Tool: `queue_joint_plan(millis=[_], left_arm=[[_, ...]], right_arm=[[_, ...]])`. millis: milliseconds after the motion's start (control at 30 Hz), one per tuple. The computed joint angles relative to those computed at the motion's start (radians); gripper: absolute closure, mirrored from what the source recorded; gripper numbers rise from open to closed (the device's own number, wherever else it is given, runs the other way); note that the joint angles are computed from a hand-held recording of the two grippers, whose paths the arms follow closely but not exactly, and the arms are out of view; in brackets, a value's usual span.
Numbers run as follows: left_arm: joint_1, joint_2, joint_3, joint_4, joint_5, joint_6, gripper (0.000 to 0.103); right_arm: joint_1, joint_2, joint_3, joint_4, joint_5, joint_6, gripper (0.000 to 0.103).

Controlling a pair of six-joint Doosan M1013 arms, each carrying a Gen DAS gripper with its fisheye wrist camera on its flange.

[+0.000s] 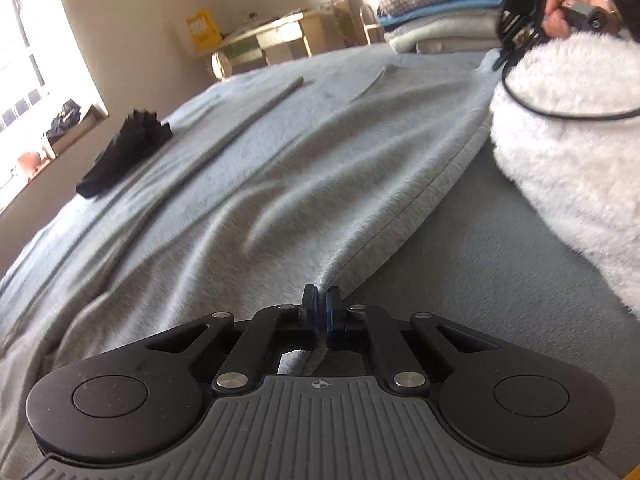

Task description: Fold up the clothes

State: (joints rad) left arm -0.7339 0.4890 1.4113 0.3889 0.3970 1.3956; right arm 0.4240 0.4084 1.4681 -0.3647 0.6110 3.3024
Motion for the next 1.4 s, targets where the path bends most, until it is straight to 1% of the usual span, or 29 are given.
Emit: queue_joint_plan(millis=[67, 100, 167, 200, 233, 300, 400, 433, 500, 567, 633, 733, 800, 833, 867, 900, 933, 967, 1000, 1033, 1067, 1100, 1133, 1167, 1200, 1267, 1300, 1333, 1400], left_arm=[[0.013, -0.019, 0.005, -0.132, -0.019, 0.098, 0.102], [0.023, -0.026, 0.006, -0.235, -0.021, 0.174, 0.102], [0.043, -0.039, 0.006, -0.441, -0.015, 0.326, 0.102], [0.050, -0.046, 0.006, -0.515, -0.008, 0.373, 0.102], [0.051, -0.044, 0.005, -0.536, -0.004, 0.395, 0.102], [0.042, -0.022, -0.012, -0.496, 0.038, 0.380, 0.102], [0.031, 0.020, -0.038, -0.439, 0.104, 0.342, 0.102], [0.028, 0.027, -0.038, -0.419, 0.105, 0.323, 0.101], [0.031, 0.027, -0.031, -0.446, 0.089, 0.318, 0.099], [0.043, 0.022, -0.031, -0.527, 0.091, 0.347, 0.095], [0.057, 0.019, -0.034, -0.621, 0.112, 0.386, 0.085], [0.079, -0.001, -0.013, -0.753, 0.112, 0.439, 0.078], [0.095, -0.017, 0.006, -0.808, 0.089, 0.421, 0.077], [0.103, -0.023, 0.013, -0.829, 0.076, 0.400, 0.076], [0.111, -0.029, 0.020, -0.849, 0.064, 0.378, 0.076], [0.117, -0.029, 0.022, -0.853, 0.052, 0.340, 0.076], [0.120, -0.027, 0.018, -0.817, 0.043, 0.282, 0.076], [0.123, -0.024, 0.013, -0.779, 0.035, 0.221, 0.076], [0.121, -0.018, 0.002, -0.702, 0.035, 0.141, 0.076], [0.119, -0.010, -0.011, -0.634, 0.038, 0.070, 0.076], [0.117, -0.001, -0.024, -0.589, 0.037, 0.016, 0.076], [0.117, 0.007, -0.034, -0.557, 0.034, -0.031, 0.076], [0.118, 0.013, -0.042, -0.538, 0.031, -0.065, 0.076], [0.119, 0.020, -0.050, -0.519, 0.030, -0.101, 0.076], [0.121, 0.024, -0.056, -0.487, 0.033, -0.150, 0.076], [0.127, 0.030, -0.063, -0.444, 0.038, -0.230, 0.076], [0.131, 0.032, -0.063, -0.432, 0.039, -0.261, 0.076], [0.137, 0.028, -0.055, -0.427, 0.037, -0.281, 0.076], [0.150, 0.020, -0.040, -0.418, 0.032, -0.322, 0.075]], right_arm=[[0.002, -0.010, -0.014, -0.052, -0.015, 0.003, 0.098], [0.002, -0.019, -0.017, -0.067, -0.029, -0.015, 0.098], [0.002, -0.035, -0.024, -0.063, -0.027, -0.091, 0.098], [0.002, -0.036, -0.029, -0.051, -0.015, -0.131, 0.098], [0.005, -0.034, -0.029, -0.048, 0.006, -0.142, 0.098], [0.008, -0.021, -0.025, -0.036, 0.048, -0.148, 0.098], [0.014, -0.002, 0.001, 0.010, 0.111, -0.094, 0.098], [0.017, 0.001, 0.015, 0.018, 0.114, -0.082, 0.098], [0.021, -0.010, 0.046, -0.018, 0.065, -0.023, 0.097], [0.017, -0.015, 0.044, -0.006, 0.071, -0.046, 0.090], [0.015, -0.013, 0.015, -0.008, 0.142, -0.062, 0.076], [0.036, -0.005, -0.048, -0.119, 0.273, -0.042, 0.075], [0.048, 0.009, -0.094, -0.168, 0.282, -0.120, 0.075], [0.048, 0.014, -0.117, -0.164, 0.272, -0.199, 0.075], [0.045, 0.024, -0.141, -0.108, 0.230, -0.327, 0.075], [0.042, 0.039, -0.172, -0.039, 0.197, -0.458, 0.075], [0.039, 0.056, -0.202, 0.034, 0.167, -0.589, 0.075], [0.041, 0.087, -0.240, 0.127, 0.146, -0.720, 0.075], [0.043, 0.122, -0.291, 0.225, 0.151, -0.851, 0.075], [0.043, 0.165, -0.353, 0.323, 0.187, -0.981, 0.075], [0.038, 0.211, -0.420, 0.409, 0.242, -1.110, 0.075], [0.031, 0.251, -0.474, 0.492, 0.292, -1.212, 0.075], [0.025, 0.286, -0.519, 0.558, 0.330, -1.267, 0.075], [0.019, 0.310, -0.544, 0.602, 0.352, -1.282, 0.075], [0.013, 0.320, -0.549, 0.613, 0.359, -1.260, 0.075], [-0.007, 0.289, -0.479, 0.578, 0.317, -1.176, 0.081], [-0.019, 0.273, -0.444, 0.565, 0.296, -1.131, 0.094], [-0.036, 0.238, -0.382, 0.556, 0.249, -1.058, 0.096], [-0.066, 0.170, -0.267, 0.445, 0.174, -0.828, 0.096]])
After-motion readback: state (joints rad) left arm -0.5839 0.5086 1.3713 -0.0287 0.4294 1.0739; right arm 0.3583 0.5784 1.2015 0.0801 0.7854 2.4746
